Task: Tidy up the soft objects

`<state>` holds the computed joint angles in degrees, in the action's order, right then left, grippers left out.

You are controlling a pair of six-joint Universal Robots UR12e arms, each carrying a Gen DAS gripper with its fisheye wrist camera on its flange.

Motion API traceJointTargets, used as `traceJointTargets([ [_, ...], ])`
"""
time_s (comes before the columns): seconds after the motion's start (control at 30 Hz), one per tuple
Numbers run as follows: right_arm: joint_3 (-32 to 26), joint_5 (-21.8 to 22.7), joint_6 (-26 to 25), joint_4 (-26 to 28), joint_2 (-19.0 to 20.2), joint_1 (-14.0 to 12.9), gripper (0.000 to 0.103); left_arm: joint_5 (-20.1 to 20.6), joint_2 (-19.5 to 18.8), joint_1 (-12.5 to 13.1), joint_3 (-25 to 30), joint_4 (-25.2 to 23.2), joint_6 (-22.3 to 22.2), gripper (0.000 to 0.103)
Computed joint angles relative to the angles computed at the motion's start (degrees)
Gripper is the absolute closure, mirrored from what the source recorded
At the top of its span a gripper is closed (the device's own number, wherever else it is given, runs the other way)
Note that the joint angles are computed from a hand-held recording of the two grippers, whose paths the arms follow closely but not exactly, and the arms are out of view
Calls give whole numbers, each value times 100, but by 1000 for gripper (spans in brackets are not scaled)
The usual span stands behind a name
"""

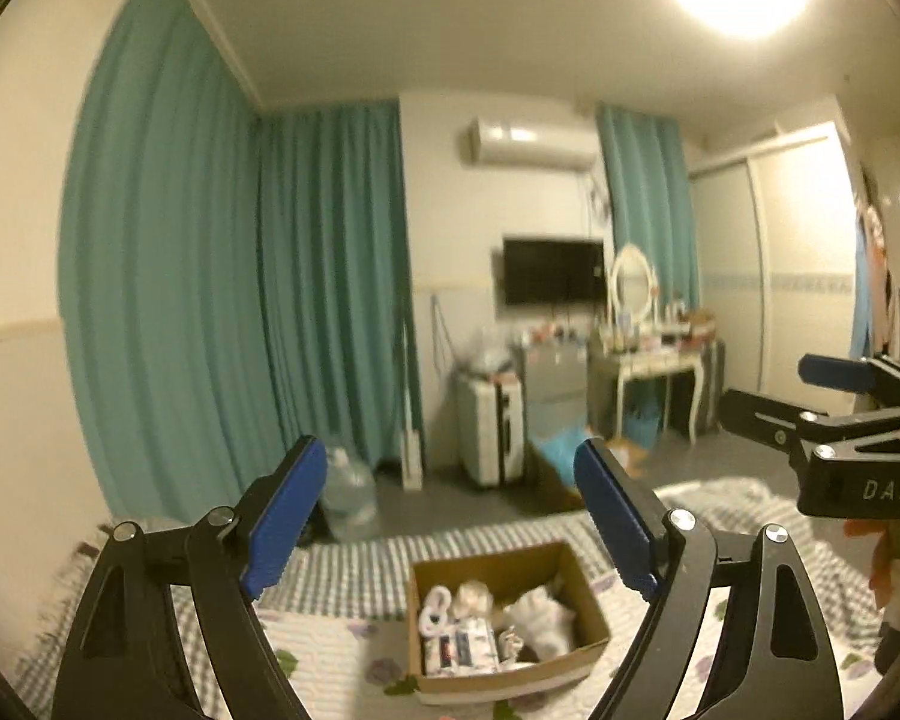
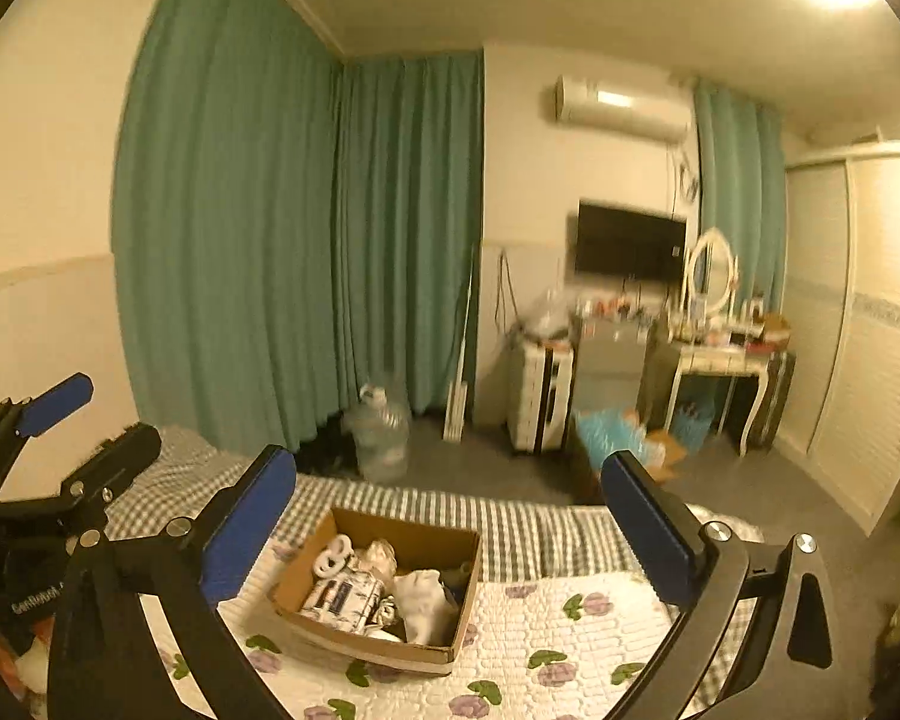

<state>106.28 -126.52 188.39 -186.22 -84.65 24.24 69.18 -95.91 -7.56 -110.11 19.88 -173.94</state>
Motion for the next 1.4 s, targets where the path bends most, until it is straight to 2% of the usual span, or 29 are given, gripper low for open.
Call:
traceJointTargets([
  [0.13,163,-339,-278,-577,-29,347,0,-356,275,295,-369,362,-297,17],
  [0.23,340,-386,-192,-991,41,506,0,-542,323,489,-578,512,-452,16],
  [0.37,506,-543,-113,-1603,341,606,0,-510,185,554,-801,884,-455,16],
  [0.47,572,-634,-61,-2002,676,591,0,-426,43,497,-920,864,-369,16],
  [0.53,580,-750,-109,-2364,974,575,0,-153,-113,393,-943,880,-239,16],
  [0.57,565,-851,-138,-2499,1135,561,0,118,-212,316,-959,981,-143,16],
  [0.63,568,-884,-93,-2462,1300,532,0,270,-366,251,-952,962,-40,16],
  [0.77,683,-559,483,-1780,1384,360,0,368,-562,186,-892,639,21,16],
  [0.87,715,-429,623,-1601,1458,299,0,427,-614,152,-941,534,122,16],
  [1.1,819,-190,884,-1408,1451,206,0,436,-582,179,-1056,381,136,16],
  [1.4,811,-315,923,-1357,1395,226,0,523,-643,171,-1124,547,196,16],
])
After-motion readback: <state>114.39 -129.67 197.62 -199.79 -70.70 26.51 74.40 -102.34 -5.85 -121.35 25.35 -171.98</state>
